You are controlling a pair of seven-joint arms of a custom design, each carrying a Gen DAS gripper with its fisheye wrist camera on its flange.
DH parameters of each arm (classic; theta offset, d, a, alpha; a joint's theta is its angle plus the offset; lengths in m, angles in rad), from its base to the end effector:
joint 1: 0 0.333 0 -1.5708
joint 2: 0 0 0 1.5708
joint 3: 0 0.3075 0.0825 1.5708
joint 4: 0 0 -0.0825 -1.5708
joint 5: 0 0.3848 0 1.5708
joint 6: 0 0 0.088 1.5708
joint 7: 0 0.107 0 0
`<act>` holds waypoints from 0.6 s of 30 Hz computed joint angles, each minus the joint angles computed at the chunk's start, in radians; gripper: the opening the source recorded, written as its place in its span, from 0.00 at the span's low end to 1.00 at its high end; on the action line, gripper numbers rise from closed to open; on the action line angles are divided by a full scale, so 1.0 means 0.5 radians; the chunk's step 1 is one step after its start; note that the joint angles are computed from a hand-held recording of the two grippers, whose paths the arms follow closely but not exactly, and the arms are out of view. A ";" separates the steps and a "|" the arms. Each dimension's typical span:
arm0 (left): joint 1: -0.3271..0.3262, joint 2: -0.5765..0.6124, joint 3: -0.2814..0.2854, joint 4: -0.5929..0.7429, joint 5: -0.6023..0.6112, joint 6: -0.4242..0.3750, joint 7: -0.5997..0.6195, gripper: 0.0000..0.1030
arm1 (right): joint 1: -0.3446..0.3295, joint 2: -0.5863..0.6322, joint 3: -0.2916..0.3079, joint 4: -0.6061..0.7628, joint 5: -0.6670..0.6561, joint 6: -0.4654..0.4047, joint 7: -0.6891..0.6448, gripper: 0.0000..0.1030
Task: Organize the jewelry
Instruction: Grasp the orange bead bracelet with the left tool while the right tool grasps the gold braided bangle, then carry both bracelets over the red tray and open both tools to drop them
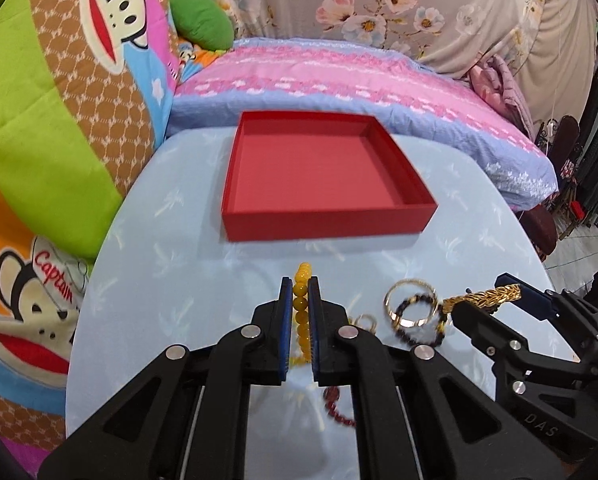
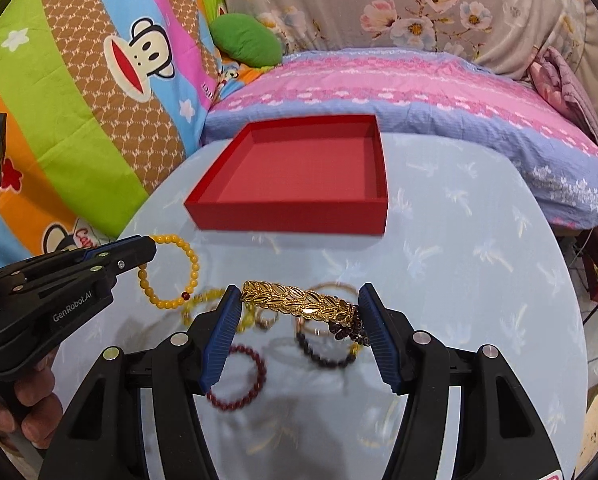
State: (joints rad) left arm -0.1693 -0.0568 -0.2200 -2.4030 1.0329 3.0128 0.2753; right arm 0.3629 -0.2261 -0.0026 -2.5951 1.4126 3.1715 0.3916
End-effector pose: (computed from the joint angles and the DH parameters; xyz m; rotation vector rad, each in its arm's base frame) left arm 0.4457 -0.2515 0.3775 -1.7557 1.9121 -0.8167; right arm 0.4269 0.0646 0.3685 -1.8082 1.6118 -0.4965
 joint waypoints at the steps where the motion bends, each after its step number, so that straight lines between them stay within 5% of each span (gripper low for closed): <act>1: -0.002 0.028 -0.001 0.049 -0.010 -0.009 0.020 0.07 | 0.001 0.028 -0.014 0.048 0.018 0.007 -0.035 0.57; 10: -0.033 0.358 0.060 0.535 -0.136 -0.032 0.294 0.07 | -0.180 0.391 -0.008 0.579 0.080 -0.103 -0.228 0.57; 18: 0.031 0.874 0.036 1.195 -0.655 -0.085 0.847 0.07 | -0.386 1.043 -0.020 1.336 -0.771 -0.459 0.612 0.57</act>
State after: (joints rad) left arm -0.1540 0.3801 -0.2021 -1.8053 0.7055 2.9703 0.6990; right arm 0.1700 0.2956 -0.0125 -1.9271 1.0271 2.9420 0.6978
